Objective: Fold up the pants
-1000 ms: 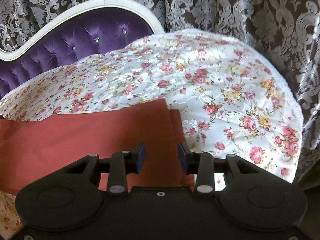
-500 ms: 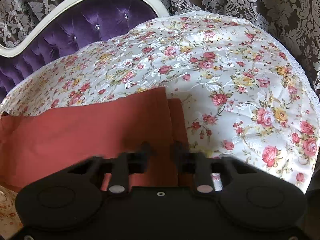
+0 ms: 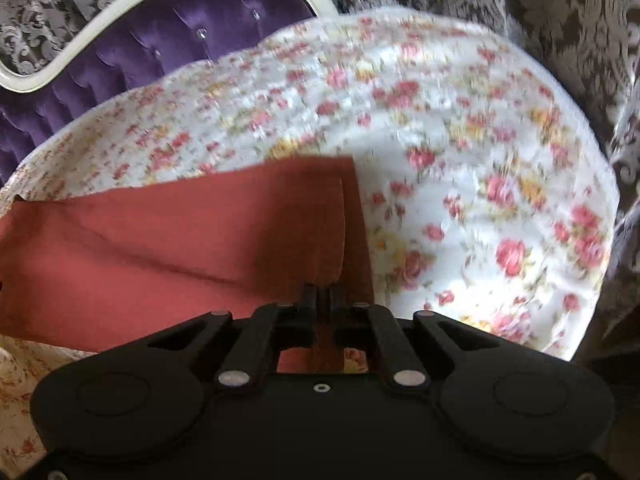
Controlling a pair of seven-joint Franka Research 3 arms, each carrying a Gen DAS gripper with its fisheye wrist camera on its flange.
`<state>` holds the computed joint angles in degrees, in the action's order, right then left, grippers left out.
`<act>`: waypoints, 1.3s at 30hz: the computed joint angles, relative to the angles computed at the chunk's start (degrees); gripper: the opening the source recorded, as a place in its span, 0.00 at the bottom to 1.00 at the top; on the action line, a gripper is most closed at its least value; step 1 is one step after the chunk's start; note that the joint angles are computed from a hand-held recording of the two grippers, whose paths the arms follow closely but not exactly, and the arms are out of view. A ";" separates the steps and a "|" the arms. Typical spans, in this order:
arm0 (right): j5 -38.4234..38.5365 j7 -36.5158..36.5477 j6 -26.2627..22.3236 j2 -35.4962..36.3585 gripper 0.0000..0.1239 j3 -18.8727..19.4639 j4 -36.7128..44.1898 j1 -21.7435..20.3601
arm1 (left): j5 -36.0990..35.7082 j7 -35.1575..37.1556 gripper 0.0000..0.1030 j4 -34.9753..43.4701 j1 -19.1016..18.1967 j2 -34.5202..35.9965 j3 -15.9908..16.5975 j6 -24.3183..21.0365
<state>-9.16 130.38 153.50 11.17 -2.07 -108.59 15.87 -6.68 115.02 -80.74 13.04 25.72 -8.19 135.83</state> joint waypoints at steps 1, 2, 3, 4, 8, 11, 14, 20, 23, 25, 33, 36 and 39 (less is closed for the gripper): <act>-0.88 0.78 0.12 0.30 0.09 -0.30 0.36 0.26 | -0.05 1.29 0.25 -0.84 -0.05 -0.23 -0.50 0.09; -2.42 1.71 0.33 0.56 0.09 -0.77 0.80 0.63 | 0.29 2.25 0.25 -1.19 -0.28 -0.19 -0.67 -0.70; -3.52 2.08 0.31 0.76 0.11 -1.05 1.27 0.83 | 1.05 2.67 0.25 -1.63 -0.62 -0.10 -0.58 -1.41; -4.66 2.10 -0.36 0.98 0.14 -1.24 1.97 1.05 | 1.22 3.63 0.25 -4.07 -0.72 -1.19 -0.51 1.08; -14.34 6.28 0.45 1.77 0.31 -3.22 4.11 2.55 | 1.34 5.72 0.25 -6.90 -0.83 -2.86 -0.39 2.75; -8.75 3.31 5.52 4.45 0.38 -1.88 5.96 -0.10 | -0.25 5.19 0.25 -5.77 -0.48 -2.37 -0.40 1.21; -3.99 -1.37 2.51 8.77 0.38 -1.74 11.28 -0.73 | -1.10 4.46 0.26 -4.12 -0.38 -1.51 -0.35 -0.18; 3.16 -8.95 -0.25 10.15 0.10 -1.00 13.44 -0.90 | -1.36 4.24 0.26 -4.57 -0.34 -1.71 -0.30 0.26; -5.31 -2.27 4.69 8.88 0.10 -6.70 11.59 4.28 | -2.07 4.15 0.25 -4.75 -0.08 -1.93 -0.42 0.36; -11.17 3.40 8.11 8.76 0.09 -9.74 11.14 6.47 | -2.55 3.23 0.25 -4.55 -0.06 -1.93 -0.34 0.11; -2.66 -0.81 3.13 11.15 0.32 -5.68 13.32 2.58 | -0.17 2.68 0.25 -4.69 -1.02 -2.55 -0.15 -0.34; -0.87 -1.81 5.60 8.31 0.39 -4.65 10.38 1.70 | -1.69 3.33 0.25 -2.64 -0.88 -1.73 -0.78 -1.66; 1.55 -7.92 7.45 8.95 0.39 -1.78 12.23 0.54 | -2.50 4.10 0.25 -1.22 -1.35 -0.71 -1.50 -2.73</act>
